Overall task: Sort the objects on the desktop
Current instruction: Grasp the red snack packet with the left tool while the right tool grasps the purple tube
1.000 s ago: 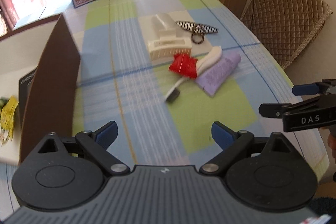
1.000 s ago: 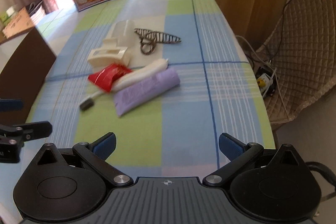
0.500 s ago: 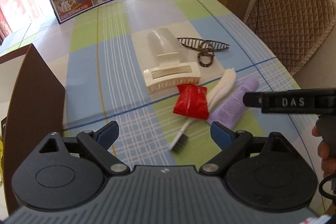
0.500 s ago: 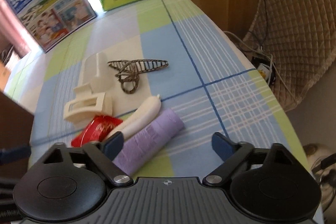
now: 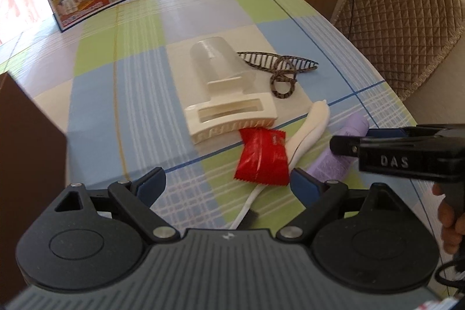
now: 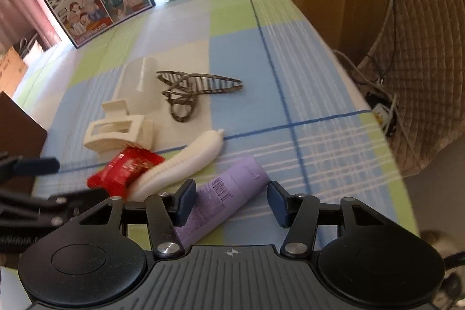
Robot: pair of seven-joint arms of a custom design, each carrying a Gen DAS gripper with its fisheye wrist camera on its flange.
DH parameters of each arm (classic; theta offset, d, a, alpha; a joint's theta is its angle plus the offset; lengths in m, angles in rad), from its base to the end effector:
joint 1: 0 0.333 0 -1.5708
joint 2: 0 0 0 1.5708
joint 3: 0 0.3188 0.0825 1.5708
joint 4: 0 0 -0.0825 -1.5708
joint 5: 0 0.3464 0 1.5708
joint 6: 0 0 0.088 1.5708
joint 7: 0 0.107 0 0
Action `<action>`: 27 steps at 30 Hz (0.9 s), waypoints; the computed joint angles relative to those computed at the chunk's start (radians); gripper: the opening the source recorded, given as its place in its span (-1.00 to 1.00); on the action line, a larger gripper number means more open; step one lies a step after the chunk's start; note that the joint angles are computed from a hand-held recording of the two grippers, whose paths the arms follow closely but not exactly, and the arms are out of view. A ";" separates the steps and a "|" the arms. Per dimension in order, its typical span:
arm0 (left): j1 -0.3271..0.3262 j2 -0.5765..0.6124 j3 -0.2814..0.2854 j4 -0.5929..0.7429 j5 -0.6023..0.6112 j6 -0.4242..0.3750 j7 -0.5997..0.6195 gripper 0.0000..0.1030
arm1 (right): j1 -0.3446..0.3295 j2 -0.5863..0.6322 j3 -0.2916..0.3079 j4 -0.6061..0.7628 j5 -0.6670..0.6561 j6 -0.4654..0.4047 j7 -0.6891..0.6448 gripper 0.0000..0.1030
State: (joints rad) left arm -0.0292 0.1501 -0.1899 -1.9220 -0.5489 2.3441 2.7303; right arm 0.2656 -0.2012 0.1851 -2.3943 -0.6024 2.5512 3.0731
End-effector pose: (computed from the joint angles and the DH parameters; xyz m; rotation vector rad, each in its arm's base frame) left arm 0.5722 -0.1304 0.4660 -0.7734 2.8296 -0.7915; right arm 0.4146 0.2122 0.4537 -1.2498 2.3712 -0.5255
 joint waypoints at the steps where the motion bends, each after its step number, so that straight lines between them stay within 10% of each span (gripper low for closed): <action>1: -0.003 0.004 -0.003 0.002 0.000 0.001 0.003 0.74 | 0.004 -0.010 -0.007 -0.010 0.011 0.003 -0.025 0.00; 17: -0.013 0.091 -0.047 0.064 -0.010 -0.023 0.062 -0.39 | -0.051 -0.161 0.024 -0.163 0.108 0.059 -0.146 0.00; 27: 0.019 0.067 -0.018 0.025 -0.016 0.038 0.075 -0.49 | -0.054 -0.052 0.051 -0.050 0.071 -0.055 -0.100 0.02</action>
